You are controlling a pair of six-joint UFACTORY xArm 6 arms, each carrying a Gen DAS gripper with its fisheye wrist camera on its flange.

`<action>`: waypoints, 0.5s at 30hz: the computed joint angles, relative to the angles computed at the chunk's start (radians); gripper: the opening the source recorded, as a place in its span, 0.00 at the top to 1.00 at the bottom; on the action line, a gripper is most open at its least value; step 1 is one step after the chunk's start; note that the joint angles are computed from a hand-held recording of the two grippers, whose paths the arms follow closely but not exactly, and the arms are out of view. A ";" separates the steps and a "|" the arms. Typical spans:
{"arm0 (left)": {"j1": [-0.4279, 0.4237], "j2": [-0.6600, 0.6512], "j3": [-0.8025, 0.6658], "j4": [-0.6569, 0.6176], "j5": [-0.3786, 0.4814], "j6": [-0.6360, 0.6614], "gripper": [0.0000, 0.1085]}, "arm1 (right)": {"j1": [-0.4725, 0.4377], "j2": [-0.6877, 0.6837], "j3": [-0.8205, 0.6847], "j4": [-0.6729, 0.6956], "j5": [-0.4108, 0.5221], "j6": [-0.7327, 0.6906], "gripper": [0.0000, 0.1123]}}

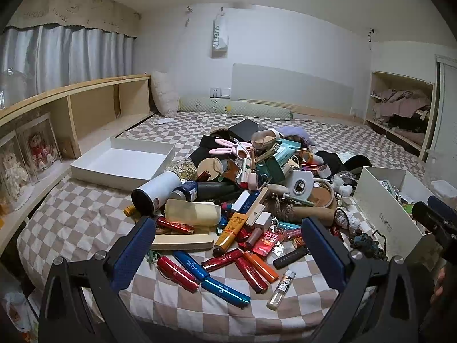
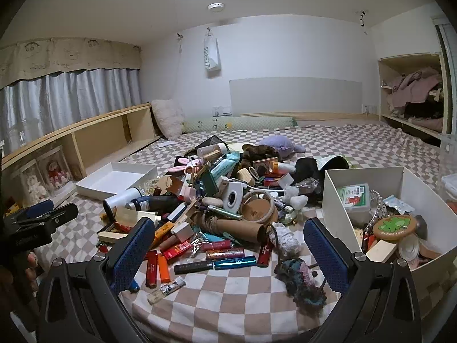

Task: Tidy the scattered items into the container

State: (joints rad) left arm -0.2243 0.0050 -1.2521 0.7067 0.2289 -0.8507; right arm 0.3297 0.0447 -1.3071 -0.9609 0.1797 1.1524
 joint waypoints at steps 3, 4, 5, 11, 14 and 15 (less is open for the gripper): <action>0.000 -0.003 0.002 0.005 0.003 0.003 0.05 | -0.001 0.002 -0.001 -0.004 -0.002 0.006 0.08; 0.000 -0.003 0.003 0.006 0.004 0.004 0.05 | -0.002 0.002 -0.001 -0.005 -0.003 0.008 0.08; 0.000 -0.004 0.003 0.008 0.005 0.005 0.05 | -0.002 0.003 -0.002 -0.007 -0.004 0.010 0.08; -0.001 0.004 -0.007 -0.015 0.011 0.035 0.05 | -0.005 0.006 -0.004 -0.015 -0.008 0.023 0.08; -0.005 -0.006 0.002 -0.012 0.013 0.032 0.05 | -0.003 0.005 -0.004 -0.035 -0.004 0.040 0.08; -0.005 -0.006 0.002 -0.012 0.013 0.032 0.05 | -0.003 0.002 -0.001 -0.033 -0.004 0.039 0.08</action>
